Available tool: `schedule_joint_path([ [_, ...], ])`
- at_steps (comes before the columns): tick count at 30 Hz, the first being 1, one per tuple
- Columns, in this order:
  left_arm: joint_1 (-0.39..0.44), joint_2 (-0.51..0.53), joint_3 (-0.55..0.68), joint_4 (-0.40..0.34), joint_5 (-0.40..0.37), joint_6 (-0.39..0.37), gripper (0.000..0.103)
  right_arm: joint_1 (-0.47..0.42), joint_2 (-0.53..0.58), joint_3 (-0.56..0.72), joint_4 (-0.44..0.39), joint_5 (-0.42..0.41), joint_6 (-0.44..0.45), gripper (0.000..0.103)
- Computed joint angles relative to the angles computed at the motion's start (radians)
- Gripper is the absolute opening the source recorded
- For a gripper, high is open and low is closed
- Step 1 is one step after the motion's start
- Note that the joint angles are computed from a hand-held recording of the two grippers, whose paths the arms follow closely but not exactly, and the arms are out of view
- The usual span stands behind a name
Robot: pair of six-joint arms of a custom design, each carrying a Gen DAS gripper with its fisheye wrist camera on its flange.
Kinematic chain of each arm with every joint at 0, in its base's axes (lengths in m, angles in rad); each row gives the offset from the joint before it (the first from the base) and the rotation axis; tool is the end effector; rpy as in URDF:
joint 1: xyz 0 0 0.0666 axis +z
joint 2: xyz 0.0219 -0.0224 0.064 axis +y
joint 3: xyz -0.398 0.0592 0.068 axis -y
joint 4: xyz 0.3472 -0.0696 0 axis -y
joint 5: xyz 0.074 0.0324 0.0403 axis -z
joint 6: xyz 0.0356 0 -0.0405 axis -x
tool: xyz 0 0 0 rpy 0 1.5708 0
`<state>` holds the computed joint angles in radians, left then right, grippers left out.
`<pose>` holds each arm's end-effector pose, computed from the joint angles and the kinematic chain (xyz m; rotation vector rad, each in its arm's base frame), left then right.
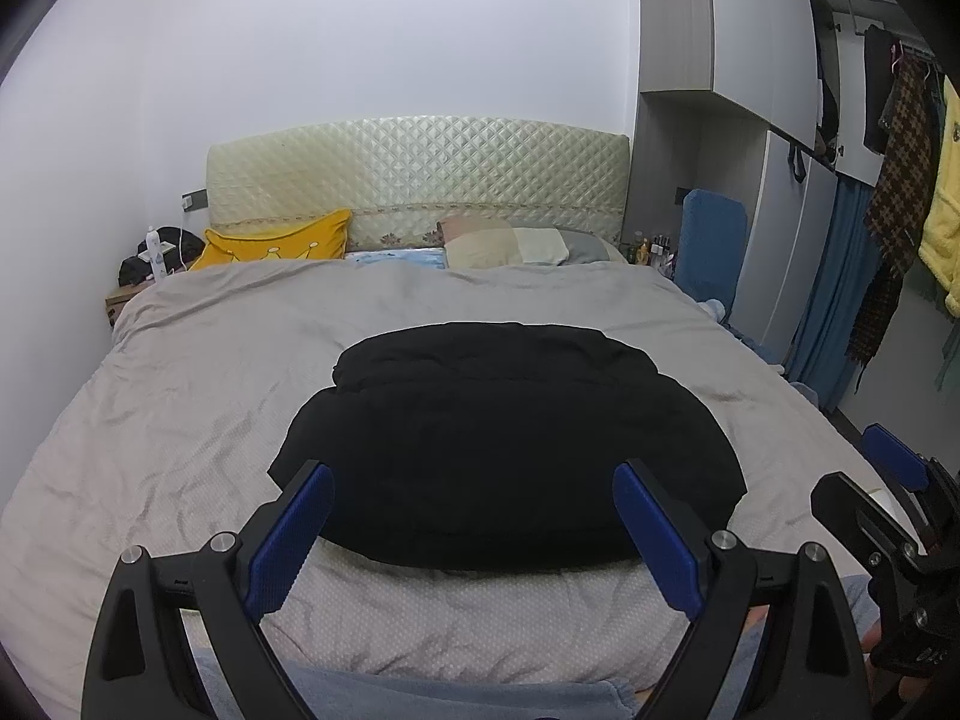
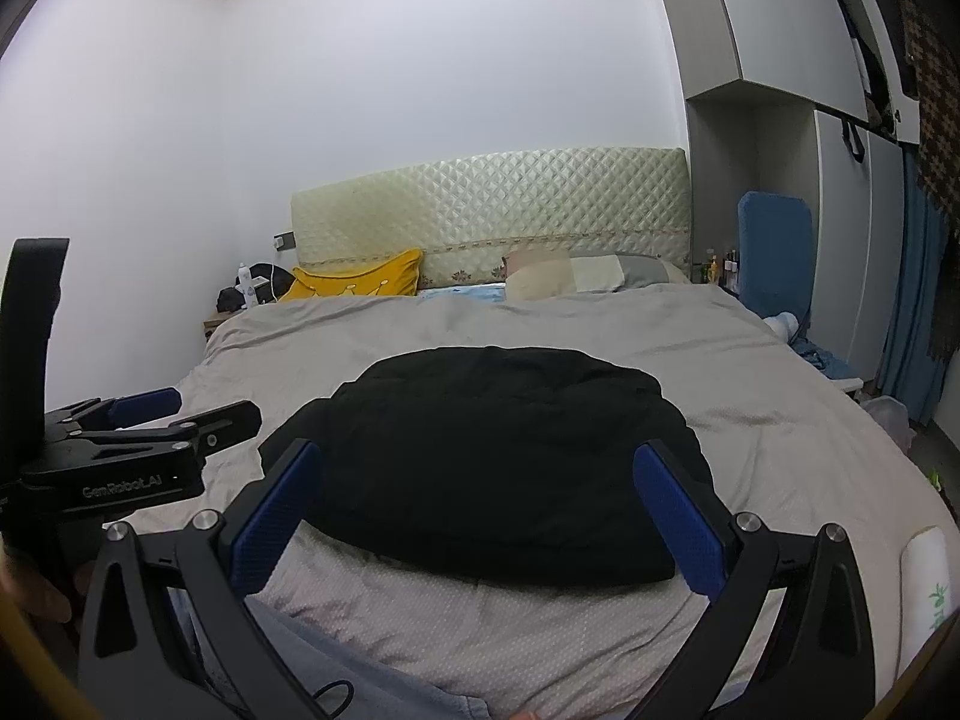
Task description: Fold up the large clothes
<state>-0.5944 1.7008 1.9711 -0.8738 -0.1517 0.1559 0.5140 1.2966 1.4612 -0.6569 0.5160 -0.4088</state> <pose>0.4711 -0.3125 0.5470 0.3886 2.1436 -0.2650 0.3698 0.1882 0.5392 0.2071 1.9842 0.0594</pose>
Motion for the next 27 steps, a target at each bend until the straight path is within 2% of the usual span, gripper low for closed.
schedule_joint_path([
  [15, -0.002, -0.017, -0.022, 0.009, 0.014, 0.013, 0.095, 0.0, 0.003, -0.002, -0.011, -0.002, -0.009, 0.103],
  [27, -0.005, -0.012, -0.009, -0.012, 0.007, -0.005, 0.095, 0.003, 0.011, 0.002, -0.026, 0.001, -0.023, 0.103],
])
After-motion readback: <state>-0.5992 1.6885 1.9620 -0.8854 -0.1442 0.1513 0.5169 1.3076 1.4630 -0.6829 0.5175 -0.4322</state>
